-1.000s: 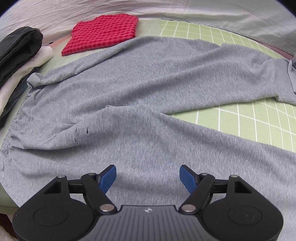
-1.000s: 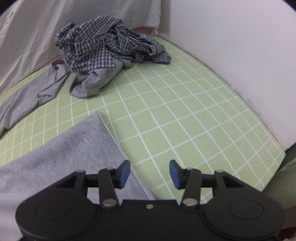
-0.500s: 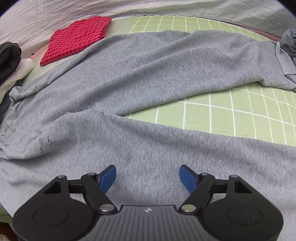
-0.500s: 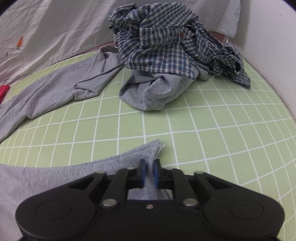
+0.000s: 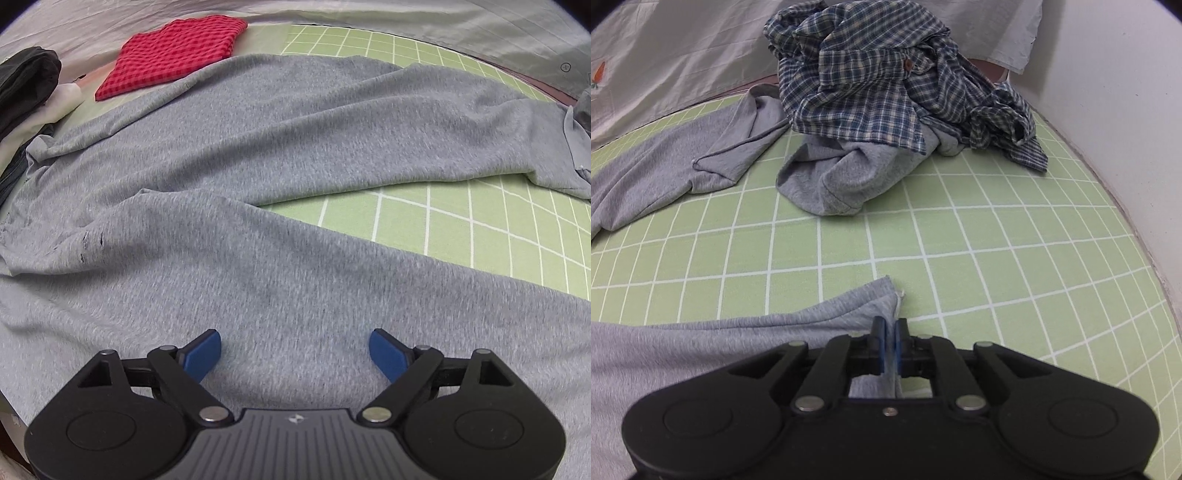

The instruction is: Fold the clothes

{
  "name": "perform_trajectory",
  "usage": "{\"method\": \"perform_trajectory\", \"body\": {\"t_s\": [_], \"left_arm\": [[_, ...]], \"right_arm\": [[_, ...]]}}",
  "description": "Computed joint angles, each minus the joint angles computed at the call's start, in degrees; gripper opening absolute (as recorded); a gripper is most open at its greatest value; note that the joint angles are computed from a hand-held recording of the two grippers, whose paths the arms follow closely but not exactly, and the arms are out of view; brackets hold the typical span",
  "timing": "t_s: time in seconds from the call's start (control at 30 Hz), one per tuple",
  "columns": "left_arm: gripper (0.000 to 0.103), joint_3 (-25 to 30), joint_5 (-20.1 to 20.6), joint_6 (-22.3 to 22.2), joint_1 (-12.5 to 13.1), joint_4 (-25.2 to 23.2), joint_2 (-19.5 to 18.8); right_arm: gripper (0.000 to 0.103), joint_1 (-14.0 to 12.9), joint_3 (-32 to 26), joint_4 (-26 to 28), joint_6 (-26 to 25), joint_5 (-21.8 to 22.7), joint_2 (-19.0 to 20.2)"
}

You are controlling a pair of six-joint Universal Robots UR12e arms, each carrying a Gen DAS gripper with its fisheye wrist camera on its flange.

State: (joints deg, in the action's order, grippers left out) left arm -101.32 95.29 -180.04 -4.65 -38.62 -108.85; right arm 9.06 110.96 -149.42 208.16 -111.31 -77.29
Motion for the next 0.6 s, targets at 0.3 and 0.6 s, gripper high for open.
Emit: {"method": "perform_trajectory", "body": {"t_s": [0.3,0.6], "left_arm": [[0.088,0.15,-0.34,0.41,2.72,2.84,2.05],[0.088,2.63,2.7,-2.21,11.57,8.67,0.23]], "right_arm": [[0.07,2.21,-4.5,-0.87,0.71,-4.96,2.74],[0.082,6.92,-12.91,1.74,5.07,-6.15,8.04]]}}
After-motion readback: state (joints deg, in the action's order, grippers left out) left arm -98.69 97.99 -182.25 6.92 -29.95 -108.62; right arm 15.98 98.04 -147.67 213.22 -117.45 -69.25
